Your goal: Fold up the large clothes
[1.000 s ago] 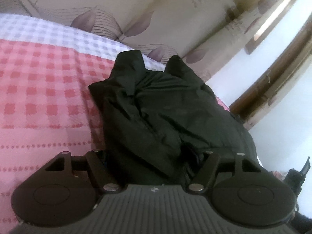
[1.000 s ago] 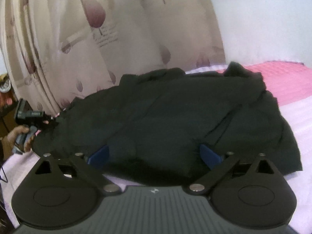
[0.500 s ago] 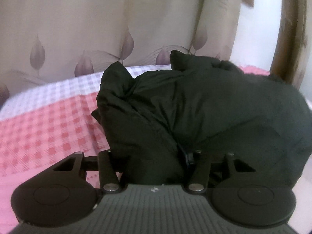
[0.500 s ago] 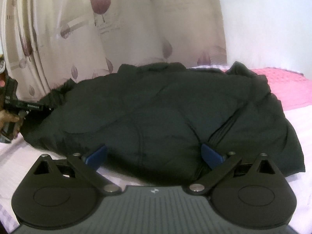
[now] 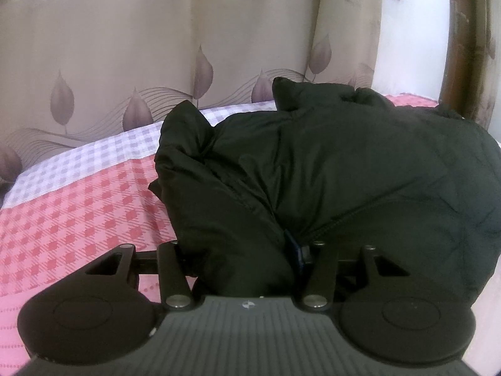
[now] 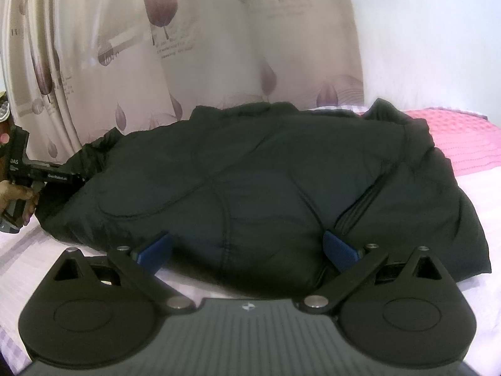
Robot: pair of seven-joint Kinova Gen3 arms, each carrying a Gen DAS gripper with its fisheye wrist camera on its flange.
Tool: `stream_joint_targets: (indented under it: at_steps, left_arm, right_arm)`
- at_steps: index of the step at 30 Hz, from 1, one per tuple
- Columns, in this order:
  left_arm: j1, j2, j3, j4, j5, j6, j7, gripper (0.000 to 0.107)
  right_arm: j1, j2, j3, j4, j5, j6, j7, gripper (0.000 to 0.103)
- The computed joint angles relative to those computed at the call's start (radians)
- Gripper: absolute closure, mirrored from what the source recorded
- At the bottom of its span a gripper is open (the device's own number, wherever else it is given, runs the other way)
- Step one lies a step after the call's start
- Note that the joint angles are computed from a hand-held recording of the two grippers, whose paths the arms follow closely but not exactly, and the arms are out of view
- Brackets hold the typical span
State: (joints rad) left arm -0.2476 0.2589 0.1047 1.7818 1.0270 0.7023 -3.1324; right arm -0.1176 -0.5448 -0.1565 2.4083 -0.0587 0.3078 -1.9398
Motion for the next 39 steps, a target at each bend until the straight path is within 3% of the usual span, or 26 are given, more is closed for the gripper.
stream_joint_targets:
  at_steps: [12, 15, 17, 20, 23, 30, 33, 36, 37, 39]
  left_arm:
    - [-0.007, 0.007, -0.001, -0.006, 0.001, 0.018, 0.013, 0.055]
    - [-0.019, 0.039, -0.027, -0.045, 0.002, 0.103, 0.094, 0.059]
    - [-0.08, 0.082, 0.001, -0.085, 0.0, 0.185, 0.176, 0.063]
    - [-0.106, 0.133, -0.02, -0.145, 0.003, 0.3, 0.282, 0.066]
    - [-0.14, 0.184, -0.012, -0.196, 0.009, 0.382, 0.372, 0.066]
    - [-0.22, 0.312, 0.024, -0.287, 0.033, 0.545, 0.455, 0.062]
    - [-0.242, 0.318, 0.034, -0.263, 0.062, 0.552, 0.447, 0.064]
    - [-0.251, 0.292, 0.03, -0.212, 0.091, 0.535, 0.42, 0.072]
    - [-0.257, 0.281, 0.027, -0.187, 0.106, 0.532, 0.411, 0.074]
    - [-0.264, 0.264, 0.016, -0.153, 0.122, 0.535, 0.397, 0.075]
  right_arm:
    - [-0.013, -0.009, 0.015, 0.013, -0.014, -0.016, 0.001, 0.0]
    - [-0.007, -0.016, 0.012, 0.015, -0.018, -0.02, -0.007, 0.0]
    - [0.0, -0.035, 0.027, 0.019, -0.041, -0.022, -0.018, 0.0]
    - [0.113, -0.101, -0.012, 0.023, -0.04, -0.034, -0.084, 0.0]
    - [0.188, -0.102, 0.002, -0.029, 0.035, 0.031, -0.053, 0.0]
    - [0.156, -0.002, 0.203, -0.077, 0.045, 0.095, 0.019, 0.0]
    - [0.085, 0.034, 0.315, -0.074, -0.001, 0.091, 0.064, 0.0]
    - [-0.017, 0.077, 0.452, -0.076, -0.114, 0.116, 0.155, 0.001]
    - [-0.044, 0.072, 0.478, -0.066, -0.132, 0.107, 0.183, 0.004]
    - [-0.049, 0.073, 0.474, -0.079, -0.135, 0.13, 0.208, 0.029]
